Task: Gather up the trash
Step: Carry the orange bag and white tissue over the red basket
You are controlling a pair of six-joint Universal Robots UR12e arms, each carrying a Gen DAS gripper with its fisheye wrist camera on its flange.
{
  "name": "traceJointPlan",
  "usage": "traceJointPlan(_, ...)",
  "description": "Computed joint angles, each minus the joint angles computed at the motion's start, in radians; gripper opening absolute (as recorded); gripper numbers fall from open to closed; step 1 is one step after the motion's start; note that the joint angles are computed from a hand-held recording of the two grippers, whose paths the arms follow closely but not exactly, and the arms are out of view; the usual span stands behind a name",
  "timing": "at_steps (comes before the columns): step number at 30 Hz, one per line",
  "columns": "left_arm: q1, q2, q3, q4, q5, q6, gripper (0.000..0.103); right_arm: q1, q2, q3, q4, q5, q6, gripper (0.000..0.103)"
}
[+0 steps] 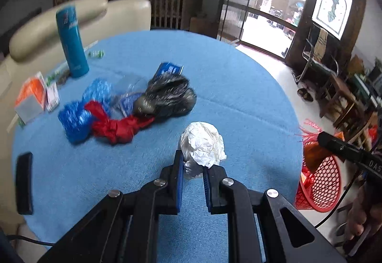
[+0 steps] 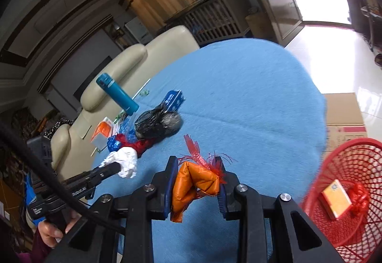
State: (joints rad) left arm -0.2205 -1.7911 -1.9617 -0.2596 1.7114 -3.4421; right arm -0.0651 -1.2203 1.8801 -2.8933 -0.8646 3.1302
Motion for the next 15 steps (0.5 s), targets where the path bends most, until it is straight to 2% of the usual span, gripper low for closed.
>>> traceJointPlan(7,-0.070,0.001,0.026,0.033,0.153,0.094,0.016,-0.033,-0.031,0.034,-0.067,0.014,0.035,0.032)
traceJointPlan(15,-0.123,0.003,0.049,0.072,0.249,0.171,0.016,-0.057,-0.059,0.063,-0.124,0.033,0.048,0.032)
